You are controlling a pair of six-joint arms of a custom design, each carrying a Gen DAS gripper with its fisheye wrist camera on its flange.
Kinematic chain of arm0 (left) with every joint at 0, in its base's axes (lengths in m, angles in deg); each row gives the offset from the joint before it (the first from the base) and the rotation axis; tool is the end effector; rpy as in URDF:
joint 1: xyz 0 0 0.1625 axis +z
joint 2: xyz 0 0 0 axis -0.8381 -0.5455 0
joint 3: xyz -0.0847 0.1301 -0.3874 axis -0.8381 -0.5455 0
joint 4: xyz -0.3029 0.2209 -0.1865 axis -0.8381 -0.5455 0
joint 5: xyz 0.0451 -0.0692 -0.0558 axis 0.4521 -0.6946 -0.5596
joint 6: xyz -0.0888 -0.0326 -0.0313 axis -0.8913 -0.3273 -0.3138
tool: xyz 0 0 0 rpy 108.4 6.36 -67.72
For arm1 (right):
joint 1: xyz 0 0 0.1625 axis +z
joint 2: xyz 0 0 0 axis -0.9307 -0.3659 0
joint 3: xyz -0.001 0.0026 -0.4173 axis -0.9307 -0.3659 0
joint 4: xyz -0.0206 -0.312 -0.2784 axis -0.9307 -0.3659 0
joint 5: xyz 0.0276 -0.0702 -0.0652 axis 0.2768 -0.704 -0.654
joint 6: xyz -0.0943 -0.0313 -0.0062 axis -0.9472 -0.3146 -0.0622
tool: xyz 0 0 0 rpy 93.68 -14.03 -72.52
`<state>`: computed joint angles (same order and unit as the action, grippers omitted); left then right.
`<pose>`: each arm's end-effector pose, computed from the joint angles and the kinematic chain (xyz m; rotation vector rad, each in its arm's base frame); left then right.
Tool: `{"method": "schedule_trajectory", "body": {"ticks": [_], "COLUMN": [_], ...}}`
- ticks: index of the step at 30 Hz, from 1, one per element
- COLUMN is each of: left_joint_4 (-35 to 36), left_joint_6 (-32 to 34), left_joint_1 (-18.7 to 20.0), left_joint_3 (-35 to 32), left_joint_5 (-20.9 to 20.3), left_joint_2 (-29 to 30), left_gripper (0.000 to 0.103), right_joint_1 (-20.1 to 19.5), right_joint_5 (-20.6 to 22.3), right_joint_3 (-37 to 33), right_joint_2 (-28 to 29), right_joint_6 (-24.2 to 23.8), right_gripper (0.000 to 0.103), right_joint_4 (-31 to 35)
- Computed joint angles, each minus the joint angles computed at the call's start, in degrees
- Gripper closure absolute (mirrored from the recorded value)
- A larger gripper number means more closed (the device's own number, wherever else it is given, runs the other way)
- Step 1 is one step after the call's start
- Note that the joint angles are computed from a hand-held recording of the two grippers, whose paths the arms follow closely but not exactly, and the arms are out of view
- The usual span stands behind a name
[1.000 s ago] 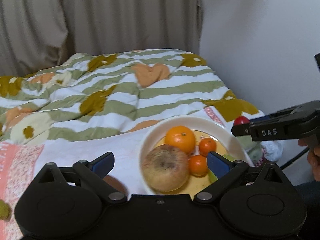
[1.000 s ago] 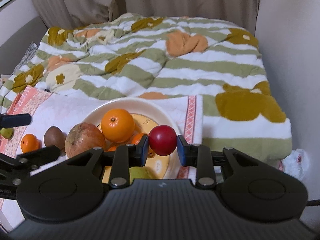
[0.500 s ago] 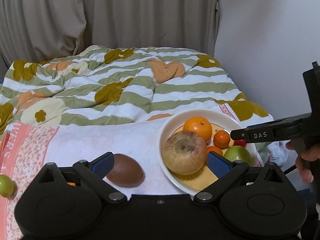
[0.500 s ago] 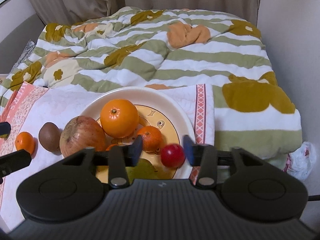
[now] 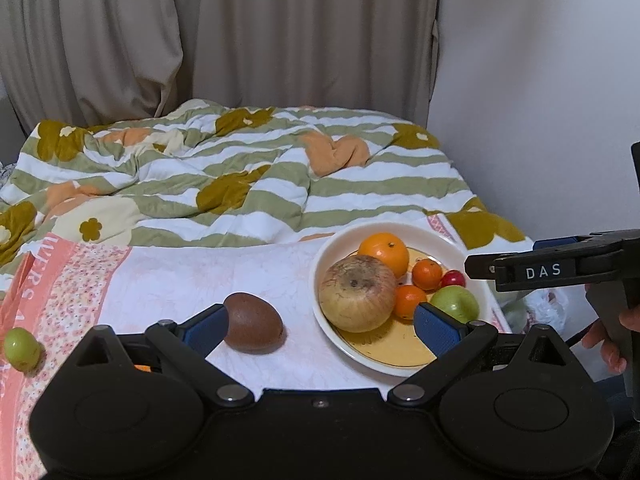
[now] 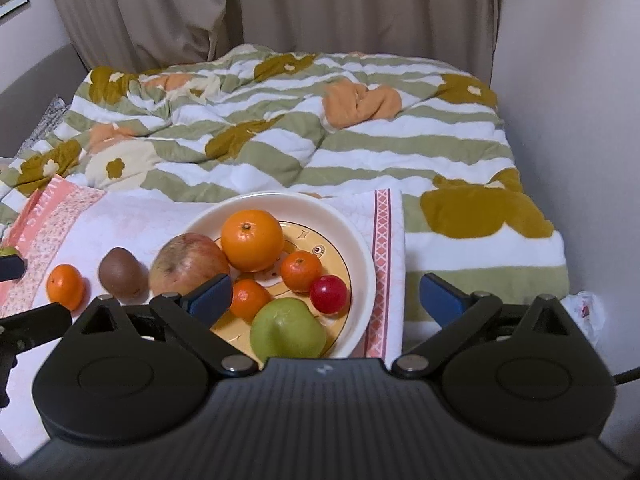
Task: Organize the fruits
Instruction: 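Withdraw both tools from the bowl toward the green apple and orange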
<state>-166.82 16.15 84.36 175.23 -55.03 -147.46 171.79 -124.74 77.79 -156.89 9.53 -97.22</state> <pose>-0.2490 -0.3737 0.1788 0.4367 2.2550 -0.9239 0.1988 -0.4799 0.2086 0.6060 -2.3931 0.7518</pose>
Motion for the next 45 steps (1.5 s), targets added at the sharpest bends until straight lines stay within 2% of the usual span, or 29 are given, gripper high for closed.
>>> {"method": "schedule_trajectory", "body": {"ticks": [4, 9, 11, 19, 25, 29, 32, 37, 42, 45], "left_joint_4": [4.81, 15.1, 20.49, 49.63, 68.23, 77.83, 84.05, 91.0, 94.39, 94.05], "left_joint_6": [-4.73, -14.5, -19.24, -42.81, -57.84, -64.61, -66.9, -64.82, -58.78, -52.76], "left_joint_1": [-3.36, -8.63, -10.77, -19.24, -24.13, -26.65, -27.42, -26.64, -24.34, -21.48], "left_joint_3": [0.7, 1.7, 1.88, 0.07, -0.87, -0.68, -0.75, -0.84, -1.19, -1.47], "left_joint_5": [0.99, 2.0, 2.16, 0.97, -1.72, -3.57, -4.34, -4.23, -3.1, -1.36], "left_joint_2": [-2.25, -6.52, -8.52, -15.41, -20.72, -24.95, -28.45, -36.14, -44.35, -48.54], "left_gripper": [0.002, 0.002, 0.002, 0.002, 0.002, 0.002, 0.002, 0.002, 0.002, 0.002], "right_joint_1": [1.8, 4.46, 5.3, 8.53, 11.21, 13.87, 15.92, 19.57, 22.88, 24.69], "right_joint_5": [-0.88, -1.87, -1.61, -0.64, -1.02, -2.63, -4.17, -7.71, -11.24, -13.5], "right_joint_3": [1.67, 4.91, 6.09, 9.15, 11.03, 11.81, 12.02, 11.31, 9.42, 8.02], "right_joint_2": [-3.54, -7.43, -9.22, -13.9, -14.5, -12.3, -9.89, -4.51, 0.93, 4.28], "right_joint_6": [0.29, -0.92, -0.4, 1.86, 4.74, 5.83, 7.17, 13.1, 20.8, 25.18], "right_gripper": [0.0, 0.0, 0.0, 0.0, 0.0, 0.0, 0.0, 0.0, 0.0, 0.0], "right_joint_4": [3.09, 1.64, 2.19, 5.24, 6.35, 5.21, 3.96, 2.45, 2.94, 3.49]}}
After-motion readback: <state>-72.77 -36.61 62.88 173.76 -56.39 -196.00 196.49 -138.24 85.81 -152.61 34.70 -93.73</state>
